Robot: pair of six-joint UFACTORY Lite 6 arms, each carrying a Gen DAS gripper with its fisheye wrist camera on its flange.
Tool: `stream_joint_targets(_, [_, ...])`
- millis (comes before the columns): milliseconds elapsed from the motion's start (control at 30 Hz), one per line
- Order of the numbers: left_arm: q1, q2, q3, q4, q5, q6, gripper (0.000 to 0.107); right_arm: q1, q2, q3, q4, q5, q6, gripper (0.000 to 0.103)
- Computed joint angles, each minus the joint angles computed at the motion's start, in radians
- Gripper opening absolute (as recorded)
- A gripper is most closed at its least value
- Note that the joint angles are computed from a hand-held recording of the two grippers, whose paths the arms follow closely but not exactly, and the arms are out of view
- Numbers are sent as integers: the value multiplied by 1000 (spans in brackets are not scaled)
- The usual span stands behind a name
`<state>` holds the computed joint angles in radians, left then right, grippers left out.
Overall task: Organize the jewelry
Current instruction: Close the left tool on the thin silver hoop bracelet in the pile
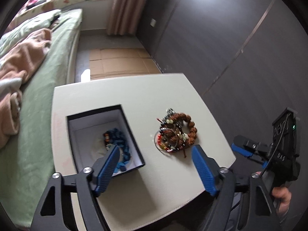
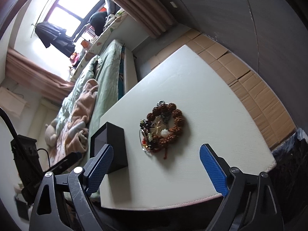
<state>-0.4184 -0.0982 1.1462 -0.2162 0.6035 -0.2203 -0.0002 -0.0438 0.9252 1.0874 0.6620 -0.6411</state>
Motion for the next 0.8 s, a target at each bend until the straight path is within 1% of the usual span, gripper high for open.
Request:
stream_joint_targets(67, [-24,32,19,18,-1,-12,74,-18,1,-14,19,3,-29,92])
stream_joint_targets(133, [-52,66,41,54,-5,-38,70,-39,5,-32,52,10,-77,92])
stream_joint_targets(167, [-65,89,55,67,-5,-44,67,-46,5,-37,60,10,-96,92])
stream_joint_targets(200, [-74,109,68,70,-4,-44,64,-52,0,-49,74,4,-121,92])
stream_joint_targets(267, [-89,144,86,74,-4,-37,63,-62,-18,-78,105,-14,-169,92])
stream_joint_targets(333, [-112,191,118,103,0,-48,60,-91,-11,-93,151,13,-223,92])
stream_joint_targets(400, [-133,244,155,129,7,-57,51,-115,-1,-96,187,47,-255,92])
stream_joint_targets(467, [-143,295,189,142,19,-64,48,-122,4,-100,218,50,-288,92])
stream_joint_targets(533, [-142,338,214,135,21,-63,41,-120,16,-101,243,52,-311,92])
stream_joint_targets(567, [-142,357,226,135,23,-63,35,-119,23,-102,249,54,-314,92])
stream_joint_targets(600, [-145,382,240,144,25,-73,32,-118,34,-99,254,56,-317,92])
stream_joint_targets(733, [-154,446,281,145,20,-65,31,-129,57,-96,292,85,-342,92])
stream_joint_targets(800, [-163,475,302,155,19,-65,27,-142,68,-96,311,107,-357,92])
